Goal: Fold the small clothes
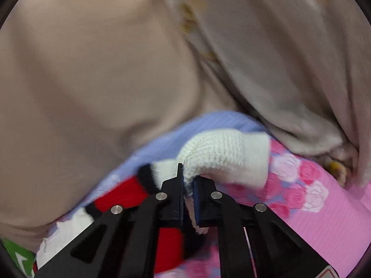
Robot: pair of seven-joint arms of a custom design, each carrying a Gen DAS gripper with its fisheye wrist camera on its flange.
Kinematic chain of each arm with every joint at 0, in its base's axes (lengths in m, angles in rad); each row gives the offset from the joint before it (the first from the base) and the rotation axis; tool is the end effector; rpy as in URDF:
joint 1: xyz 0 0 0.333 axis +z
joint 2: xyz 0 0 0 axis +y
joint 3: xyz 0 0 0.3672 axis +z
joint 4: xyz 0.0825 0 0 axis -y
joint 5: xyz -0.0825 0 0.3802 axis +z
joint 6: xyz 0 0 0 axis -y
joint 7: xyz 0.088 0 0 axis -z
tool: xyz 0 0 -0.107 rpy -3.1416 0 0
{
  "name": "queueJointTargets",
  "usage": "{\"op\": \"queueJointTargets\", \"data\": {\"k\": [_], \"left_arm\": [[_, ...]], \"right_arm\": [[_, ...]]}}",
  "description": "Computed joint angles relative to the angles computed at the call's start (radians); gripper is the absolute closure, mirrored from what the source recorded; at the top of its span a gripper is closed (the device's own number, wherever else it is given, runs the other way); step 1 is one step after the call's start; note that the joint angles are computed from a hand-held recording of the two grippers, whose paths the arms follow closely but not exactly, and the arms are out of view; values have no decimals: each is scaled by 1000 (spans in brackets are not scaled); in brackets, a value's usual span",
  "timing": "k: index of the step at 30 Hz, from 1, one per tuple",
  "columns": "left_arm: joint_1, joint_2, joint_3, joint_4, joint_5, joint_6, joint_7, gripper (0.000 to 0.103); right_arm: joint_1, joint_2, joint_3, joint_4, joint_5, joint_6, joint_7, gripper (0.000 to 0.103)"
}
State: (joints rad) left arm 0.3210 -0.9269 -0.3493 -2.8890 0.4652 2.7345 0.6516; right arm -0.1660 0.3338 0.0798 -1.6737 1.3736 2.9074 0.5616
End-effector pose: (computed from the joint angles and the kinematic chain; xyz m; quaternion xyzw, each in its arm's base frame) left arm 0.2865 -0.0387 0.5113 -0.7864 0.4396 -0.1981 0.3862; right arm 0.6866 -0.1272 0.5240 -0.4957 0.6907 -0.2254 0.4758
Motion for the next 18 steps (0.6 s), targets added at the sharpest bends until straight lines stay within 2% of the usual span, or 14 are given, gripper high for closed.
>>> {"op": "queueJointTargets", "data": {"k": [2,5,9,12,14,15,16,17,18], "left_arm": [[15,11,-3,15,10,11,1,5],[16,37,19,37,6,39,11,5],[10,93,58,64,-22,91,44,5],[-6,161,98,88,-61,131,87,5],[-15,214,126,98,-90,173,117,5],[-24,238,141,106,-107,176,137,5],[-39,266,164,111,-128,192,161,5],[-47,284,179,113,-145,203,183,5],[-44,301,183,119,-160,204,198,5]], "right_arm": [[11,-97,68,-34,147,-60,-254,95],[103,-203,108,-91,146,-173,-415,95],[254,-219,145,-132,-54,-247,-391,95],[378,-160,145,-153,-280,-240,-276,88],[447,-116,127,-182,-405,-180,-230,81],[464,-111,129,-210,-431,-138,-236,81],[455,-120,142,-243,-401,-105,-283,81],[439,-126,150,-256,-356,-89,-321,78],[421,-144,150,-268,-305,-93,-338,71]]}}
